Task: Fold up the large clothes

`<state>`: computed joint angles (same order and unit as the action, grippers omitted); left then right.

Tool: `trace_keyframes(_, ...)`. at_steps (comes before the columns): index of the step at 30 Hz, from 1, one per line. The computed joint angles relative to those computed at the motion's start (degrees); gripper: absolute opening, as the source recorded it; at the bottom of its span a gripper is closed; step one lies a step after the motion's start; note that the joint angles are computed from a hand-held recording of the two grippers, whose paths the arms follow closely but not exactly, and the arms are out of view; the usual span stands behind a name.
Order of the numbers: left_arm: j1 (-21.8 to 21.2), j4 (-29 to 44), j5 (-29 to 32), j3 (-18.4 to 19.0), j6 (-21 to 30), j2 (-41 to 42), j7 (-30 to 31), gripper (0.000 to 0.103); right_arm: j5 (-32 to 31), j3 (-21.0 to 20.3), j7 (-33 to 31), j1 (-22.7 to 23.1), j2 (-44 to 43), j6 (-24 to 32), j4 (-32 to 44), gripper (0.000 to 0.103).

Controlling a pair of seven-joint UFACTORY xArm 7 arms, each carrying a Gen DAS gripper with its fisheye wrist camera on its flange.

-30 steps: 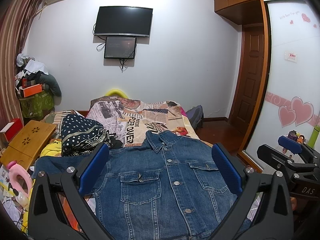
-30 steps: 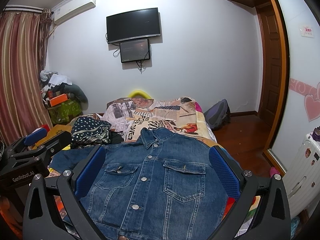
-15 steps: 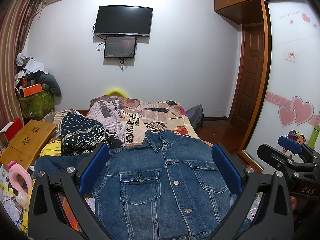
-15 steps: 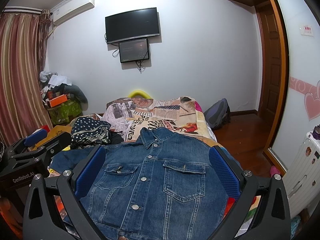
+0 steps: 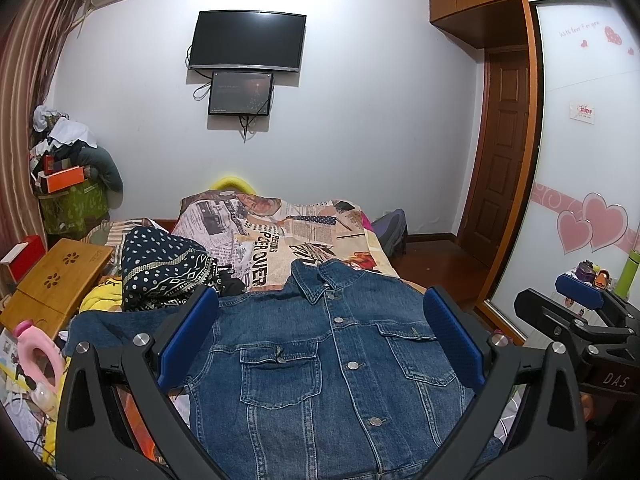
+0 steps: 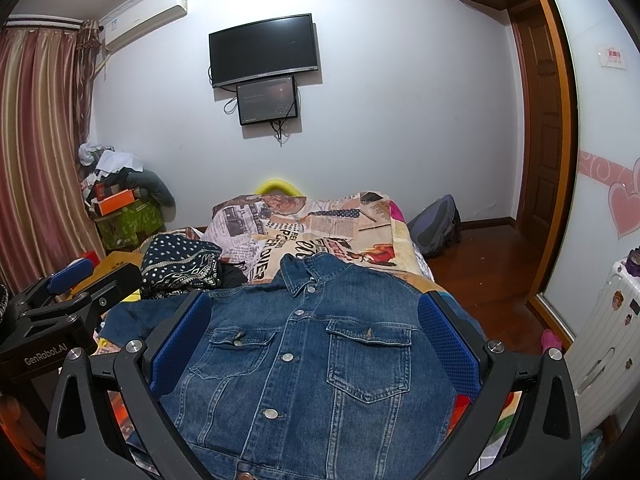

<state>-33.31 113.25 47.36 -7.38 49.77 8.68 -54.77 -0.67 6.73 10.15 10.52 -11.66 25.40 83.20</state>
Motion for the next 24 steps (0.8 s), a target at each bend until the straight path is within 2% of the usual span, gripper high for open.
trace_keyframes(14, 1.7, -0.5, -1.4, 1.0, 0.5, 0.2, -0.1, 0.103, -1.8, 0.2, 1.2, -0.4, 2.7, 1.9, 2.4, 0.103)
trace_keyframes(24, 8.5, -5.1, 1.7, 3.8, 5.4, -2.5, -7.6, 0.103, -6.2, -0.1, 4.4, -0.1, 10.3, 7.3, 10.5, 0.103)
